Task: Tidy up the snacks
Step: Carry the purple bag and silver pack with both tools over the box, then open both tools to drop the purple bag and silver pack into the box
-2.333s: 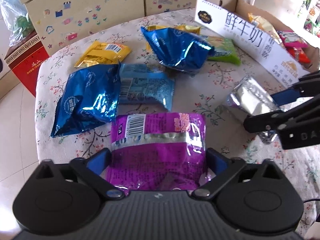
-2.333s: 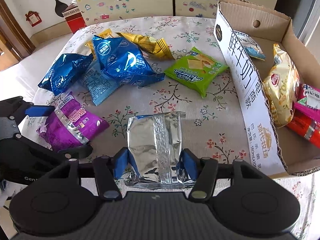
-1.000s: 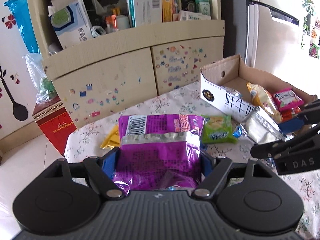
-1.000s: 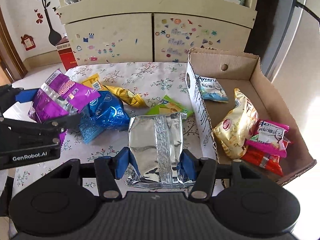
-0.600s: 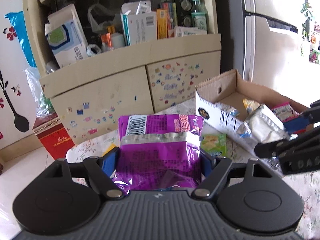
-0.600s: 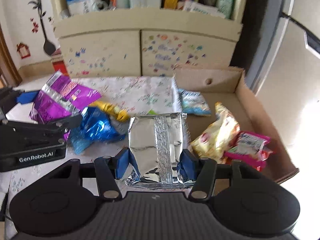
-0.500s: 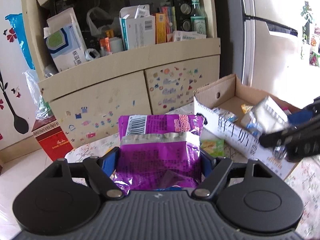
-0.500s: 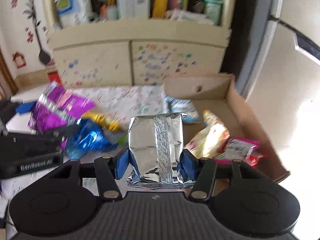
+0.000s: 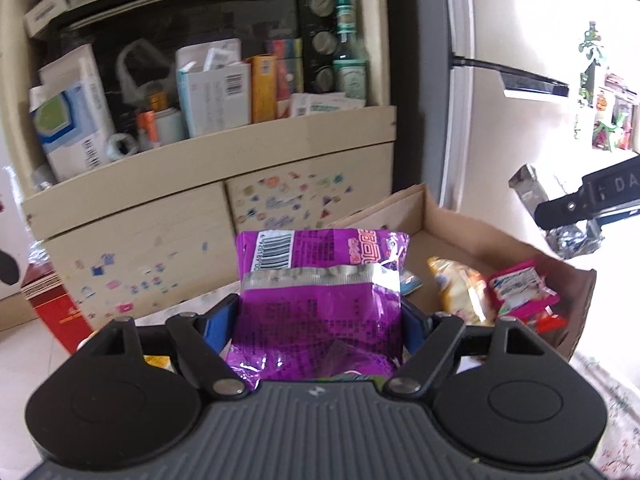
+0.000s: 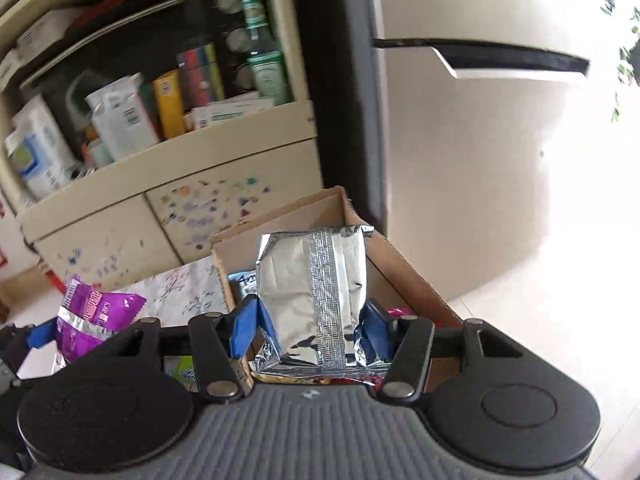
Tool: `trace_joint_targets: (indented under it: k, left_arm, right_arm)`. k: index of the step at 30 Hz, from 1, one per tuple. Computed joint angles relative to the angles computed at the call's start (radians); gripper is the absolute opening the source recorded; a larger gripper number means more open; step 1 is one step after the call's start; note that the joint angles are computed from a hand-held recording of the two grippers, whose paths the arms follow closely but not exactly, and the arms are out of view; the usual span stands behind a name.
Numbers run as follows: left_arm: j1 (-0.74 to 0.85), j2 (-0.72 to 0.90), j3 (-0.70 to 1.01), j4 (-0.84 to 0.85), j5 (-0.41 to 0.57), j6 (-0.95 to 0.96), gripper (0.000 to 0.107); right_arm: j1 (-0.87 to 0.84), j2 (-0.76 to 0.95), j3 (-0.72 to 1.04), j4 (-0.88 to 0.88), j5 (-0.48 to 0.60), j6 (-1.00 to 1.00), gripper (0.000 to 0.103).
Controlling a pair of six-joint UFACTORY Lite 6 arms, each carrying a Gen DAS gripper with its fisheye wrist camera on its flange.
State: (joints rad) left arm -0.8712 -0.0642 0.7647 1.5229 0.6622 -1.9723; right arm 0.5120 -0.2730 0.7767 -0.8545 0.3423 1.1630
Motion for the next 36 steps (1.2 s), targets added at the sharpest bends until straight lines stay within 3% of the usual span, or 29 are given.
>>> trace_joint_targets:
  k: [8, 12, 18, 21, 24, 36]
  left_arm:
    - [0.064, 0.239, 0.251, 0.022, -0.112, 0.043, 0.079]
    - [0.103, 0.367, 0.416, -0.019, -0.171, 0.105, 0.079]
    - [0.16, 0.552, 0.664, -0.201, -0.279, 0.3, 0.085]
    - [0.165, 0.591, 0.731, -0.303, -0.288, 0.389, 0.092]
    - [0.161, 0.57, 0.717, -0.317, -0.287, 0.396, 0.096]
    - [0.21, 0.341, 0.456, -0.367, -0.303, 0.443, 0.097]
  right_arm:
    - [-0.087, 0.031, 0.023, 0.256, -0.044, -0.147, 0.063]
    - [-0.105, 0.048, 0.033, 0.304, -0.041, -0.161, 0.063]
    - [-0.166, 0.092, 0.055, 0.449, -0.07, -0.234, 0.064]
    - [-0.175, 0.1, 0.062, 0.353, -0.066, -0.113, 0.071]
    - [-0.177, 0.089, 0.055, 0.324, -0.069, -0.071, 0.073]
    - [-0.147, 0.127, 0.078, 0.435, -0.103, -0.206, 0.074]
